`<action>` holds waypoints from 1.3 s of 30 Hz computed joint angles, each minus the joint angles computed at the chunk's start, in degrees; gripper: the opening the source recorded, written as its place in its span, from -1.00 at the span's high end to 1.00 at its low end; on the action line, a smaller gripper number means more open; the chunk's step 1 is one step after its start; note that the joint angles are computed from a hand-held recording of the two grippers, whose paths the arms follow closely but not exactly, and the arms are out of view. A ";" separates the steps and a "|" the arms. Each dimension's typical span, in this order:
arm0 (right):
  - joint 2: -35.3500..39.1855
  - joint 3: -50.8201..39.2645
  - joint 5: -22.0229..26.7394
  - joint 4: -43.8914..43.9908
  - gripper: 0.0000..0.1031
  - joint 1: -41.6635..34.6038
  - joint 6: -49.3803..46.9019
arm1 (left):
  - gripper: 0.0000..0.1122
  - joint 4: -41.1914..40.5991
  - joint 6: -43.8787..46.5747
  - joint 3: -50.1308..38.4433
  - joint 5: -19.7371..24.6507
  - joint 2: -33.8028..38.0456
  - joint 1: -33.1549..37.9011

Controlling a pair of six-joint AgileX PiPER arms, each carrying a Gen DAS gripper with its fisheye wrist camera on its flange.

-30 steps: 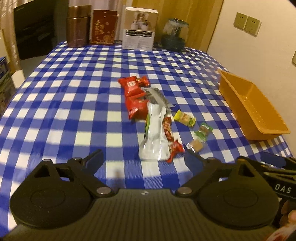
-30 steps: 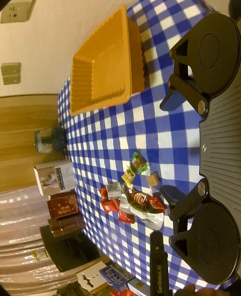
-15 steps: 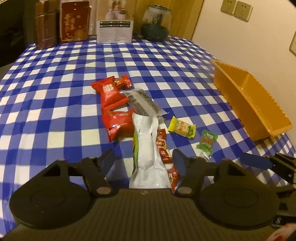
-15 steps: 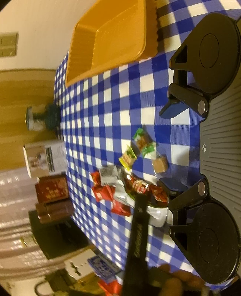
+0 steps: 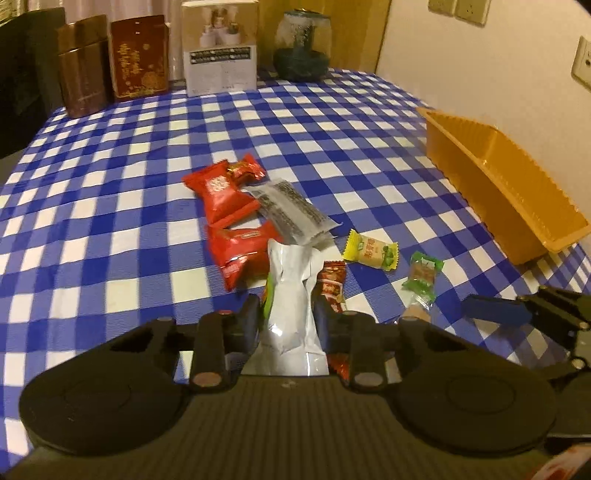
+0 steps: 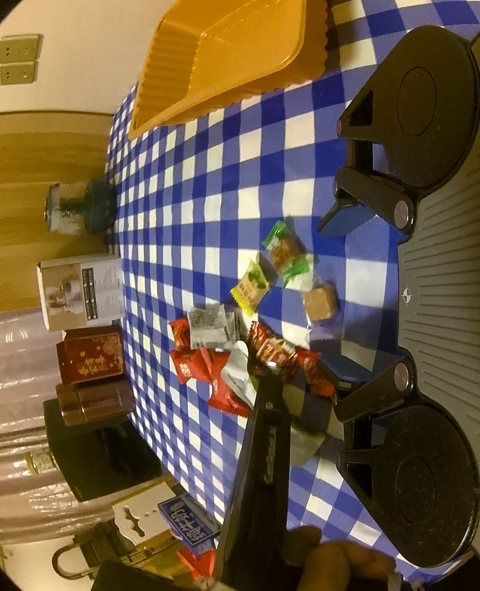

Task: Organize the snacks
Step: 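Grasp the white snack bag with the left gripper while the right gripper grasps a small brown candy, then carry both snacks to the orange tray and open both grippers to drop them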

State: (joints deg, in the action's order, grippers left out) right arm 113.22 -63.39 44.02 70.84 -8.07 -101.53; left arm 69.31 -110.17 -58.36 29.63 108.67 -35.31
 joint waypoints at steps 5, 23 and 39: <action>-0.12 0.88 -3.55 0.65 -0.27 2.20 -2.26 | 0.50 2.12 -5.88 3.89 0.62 -3.26 -0.61; 0.12 2.45 -10.87 6.28 0.18 7.01 -9.44 | 0.50 3.43 -8.98 5.01 -1.50 -4.12 -0.09; -5.11 7.20 -7.68 12.48 0.28 3.01 -16.61 | 0.50 2.54 -6.99 2.93 0.93 -5.14 -2.58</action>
